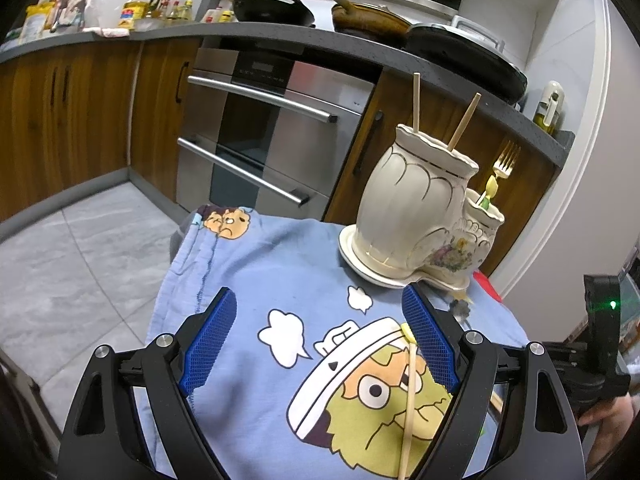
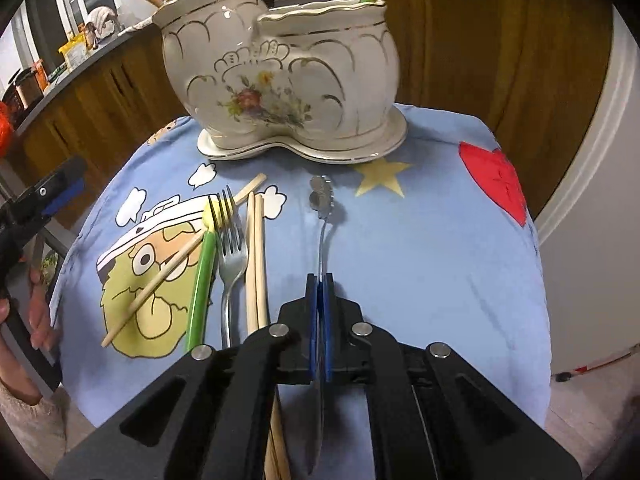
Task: Organize utensils
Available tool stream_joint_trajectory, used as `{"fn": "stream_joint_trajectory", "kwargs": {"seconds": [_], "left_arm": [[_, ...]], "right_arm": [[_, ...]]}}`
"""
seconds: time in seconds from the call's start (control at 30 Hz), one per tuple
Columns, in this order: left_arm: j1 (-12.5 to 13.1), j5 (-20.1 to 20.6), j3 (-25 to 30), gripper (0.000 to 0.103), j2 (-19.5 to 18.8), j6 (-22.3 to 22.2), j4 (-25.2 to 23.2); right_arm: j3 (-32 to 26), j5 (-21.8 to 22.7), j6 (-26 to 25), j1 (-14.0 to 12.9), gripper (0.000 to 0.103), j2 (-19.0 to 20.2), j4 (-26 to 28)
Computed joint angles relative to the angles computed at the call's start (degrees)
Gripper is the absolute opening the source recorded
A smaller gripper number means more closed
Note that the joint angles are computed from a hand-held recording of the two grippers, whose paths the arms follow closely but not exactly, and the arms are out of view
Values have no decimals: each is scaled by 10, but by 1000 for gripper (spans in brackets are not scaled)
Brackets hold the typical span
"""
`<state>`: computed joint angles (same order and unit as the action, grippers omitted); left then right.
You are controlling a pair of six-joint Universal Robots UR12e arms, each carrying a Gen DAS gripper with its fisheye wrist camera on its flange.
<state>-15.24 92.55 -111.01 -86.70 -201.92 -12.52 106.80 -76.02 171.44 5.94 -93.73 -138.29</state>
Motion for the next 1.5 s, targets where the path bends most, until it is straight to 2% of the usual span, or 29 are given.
{"fn": "stream_joint_trajectory", "kwargs": {"seconds": [0.27, 0.4, 0.5, 0.57, 0.73, 0.83, 0.87, 0.9, 1.0, 1.1, 1.3, 1.37, 1.43, 1.5], "left_arm": [[-5, -16, 6, 85, -3, 26, -18], [-11, -24, 14, 85, -8, 45, -42], [-18, -17, 18, 85, -10, 64, -48], [-26, -2, 22, 85, -13, 81, -55], [-50, 47, 41, 85, -22, 126, -101], [-60, 49, 56, 82, -26, 153, -142], [-61, 48, 60, 75, -28, 158, -155], [-63, 44, 67, 64, -30, 165, -175], [-63, 28, 86, 46, -38, 173, -226], [-63, 7, 112, 37, -50, 190, -279], [-76, 28, 160, 24, -76, 233, -379], [-75, 23, 172, 19, -81, 238, -402], [-77, 34, 176, 8, -83, 236, -413], [-80, 45, 174, 7, -80, 239, -414]], "right_arm": [[-16, -8, -1, 4, 6, 19, -5], [-22, 1, -6, 4, 16, 26, -3], [-23, -21, -25, 12, 15, 30, -17], [-16, -44, -39, 20, 7, 28, -37], [1, 2, -23, 0, 3, 15, -61], [14, 24, -33, -12, 3, 3, -78], [16, 35, -38, -16, 3, 0, -78], [17, 42, -43, -21, 3, -1, -75], [21, 56, -61, -27, 3, -6, -72], [20, 69, -83, -32, 3, -9, -47], [23, 96, -103, -35, 3, -13, -38], [25, 107, -107, -36, 3, -16, -39], [27, 120, -108, -40, 3, -19, -39], [29, 133, -106, -46, 3, -22, -41]]}}
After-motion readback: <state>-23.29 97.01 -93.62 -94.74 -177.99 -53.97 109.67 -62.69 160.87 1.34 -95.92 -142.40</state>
